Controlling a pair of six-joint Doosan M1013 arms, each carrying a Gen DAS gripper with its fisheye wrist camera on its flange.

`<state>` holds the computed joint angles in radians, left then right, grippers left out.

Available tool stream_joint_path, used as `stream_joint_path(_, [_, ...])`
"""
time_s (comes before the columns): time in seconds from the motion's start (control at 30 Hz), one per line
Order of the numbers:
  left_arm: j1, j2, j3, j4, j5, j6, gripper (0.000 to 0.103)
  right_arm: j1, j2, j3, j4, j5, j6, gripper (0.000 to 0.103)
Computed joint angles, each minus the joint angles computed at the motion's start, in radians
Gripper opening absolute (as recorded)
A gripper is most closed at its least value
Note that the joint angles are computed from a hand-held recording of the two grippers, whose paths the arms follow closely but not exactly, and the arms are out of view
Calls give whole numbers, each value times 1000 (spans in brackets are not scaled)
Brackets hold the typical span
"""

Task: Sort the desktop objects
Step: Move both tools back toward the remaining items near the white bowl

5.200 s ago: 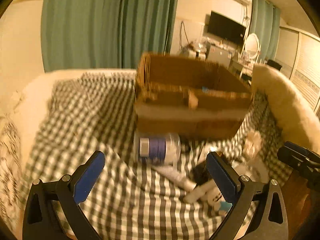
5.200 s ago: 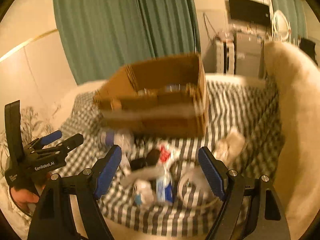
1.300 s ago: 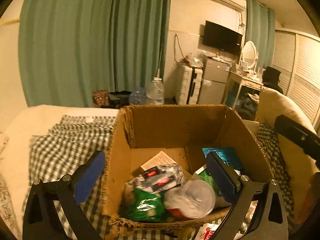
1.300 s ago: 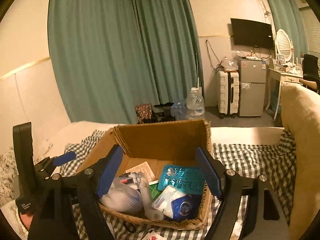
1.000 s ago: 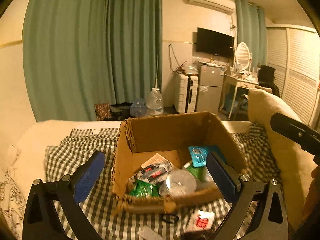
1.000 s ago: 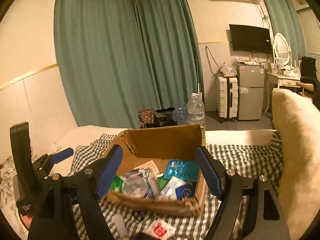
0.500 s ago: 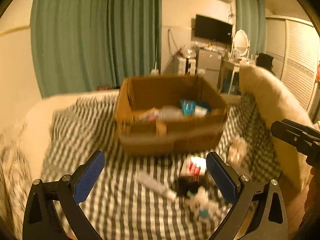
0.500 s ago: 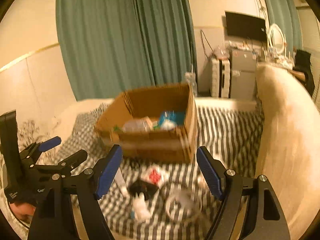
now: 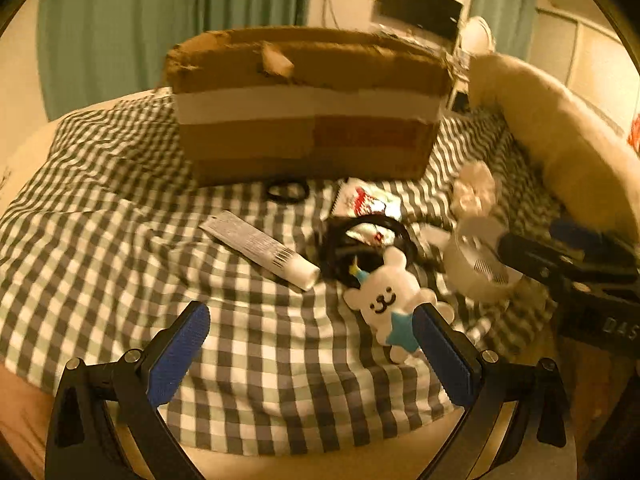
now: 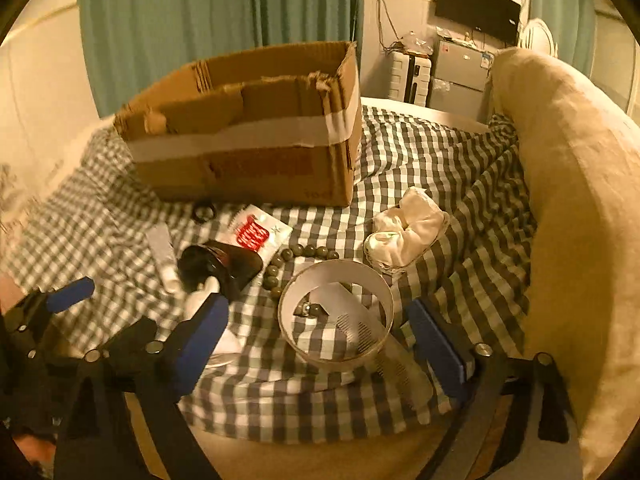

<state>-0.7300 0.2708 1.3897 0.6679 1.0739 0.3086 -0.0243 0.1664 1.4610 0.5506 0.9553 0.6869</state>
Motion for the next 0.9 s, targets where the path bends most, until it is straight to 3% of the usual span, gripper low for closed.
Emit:
stream_joint_path(0.13, [9,-3,15,-20,-40,-3,103,25,26,-13,-87,-2,62,94])
stream_joint_path(0.37, [20,-15,39,-49,-118,-51,103,43,99,-72,-212,79,278,94])
stream_joint_path(0.4, [19,-15,40,-51,-127,-49,103,45,103,-73,-224,82,285,87])
stream_joint_path(0.53, [14,-5,28,-67,-153,-5,103,24,84,-63,-156,54,248,83])
stream_joint_path(0.67, [20,15,5,-97,-173,33,103,6,37,-28,-65,-45,153,83])
stream_joint_path(0.77, [43,33,-7,-182,-230,97,103,-6,43,-39,-32,-11,157,83])
stream_joint_path(0.8, [54,36,-8,-233,-257,139,101,-9,46,-42,-25,2,164,83])
stream_joint_path(0.87, [67,52,-22,-290,-241,190,74,-16,47,-47,-2,19,163,83])
stream_joint_path(0.9, [68,58,-28,-292,-223,195,71,-18,47,-48,4,21,160,83])
